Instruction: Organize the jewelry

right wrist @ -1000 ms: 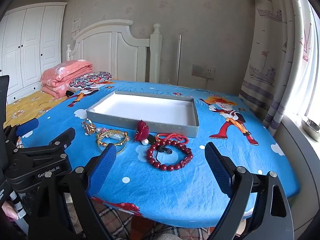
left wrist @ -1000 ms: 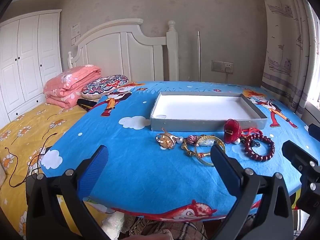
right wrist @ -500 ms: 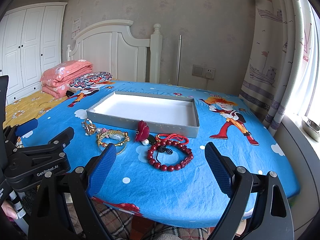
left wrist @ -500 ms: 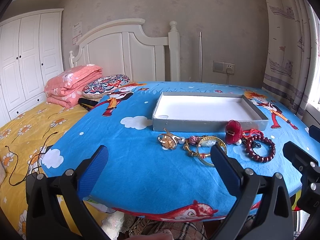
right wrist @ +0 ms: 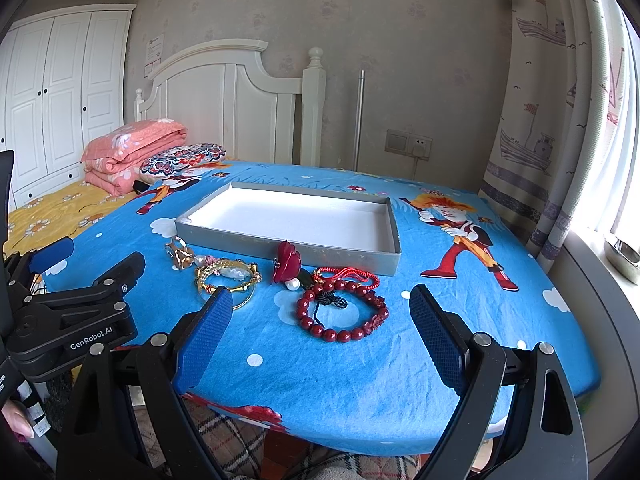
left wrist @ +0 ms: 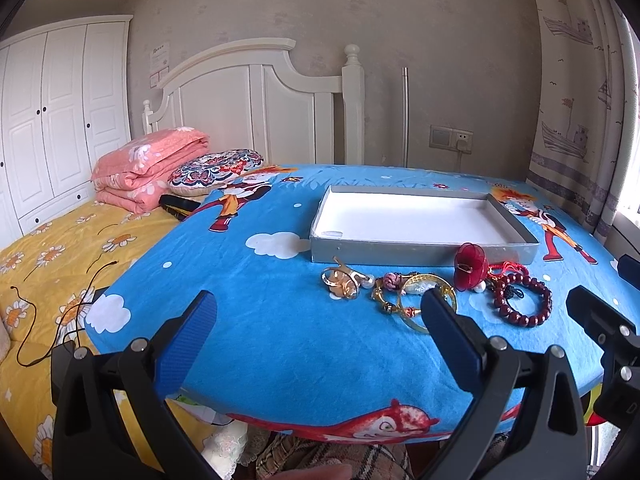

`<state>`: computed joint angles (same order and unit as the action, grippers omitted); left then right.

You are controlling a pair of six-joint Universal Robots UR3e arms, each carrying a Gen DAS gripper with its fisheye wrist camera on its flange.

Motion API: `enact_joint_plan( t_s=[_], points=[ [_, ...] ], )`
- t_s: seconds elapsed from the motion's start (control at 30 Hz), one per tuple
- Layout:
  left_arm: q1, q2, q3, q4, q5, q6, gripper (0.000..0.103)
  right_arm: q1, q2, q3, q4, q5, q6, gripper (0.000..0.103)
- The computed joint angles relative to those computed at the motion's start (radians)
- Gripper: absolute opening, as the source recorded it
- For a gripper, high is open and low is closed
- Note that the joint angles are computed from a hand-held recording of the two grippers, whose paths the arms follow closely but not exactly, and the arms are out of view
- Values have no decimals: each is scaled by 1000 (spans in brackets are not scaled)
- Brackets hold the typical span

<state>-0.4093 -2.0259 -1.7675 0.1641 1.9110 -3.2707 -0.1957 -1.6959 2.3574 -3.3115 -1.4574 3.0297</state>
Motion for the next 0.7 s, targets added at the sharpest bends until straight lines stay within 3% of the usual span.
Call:
enact_joint_plan(
  t_s=[0.7],
  points=[
    [19,27,-44,26,-70,11,99,-7,1,6,-4,6,-2,84]
  ],
)
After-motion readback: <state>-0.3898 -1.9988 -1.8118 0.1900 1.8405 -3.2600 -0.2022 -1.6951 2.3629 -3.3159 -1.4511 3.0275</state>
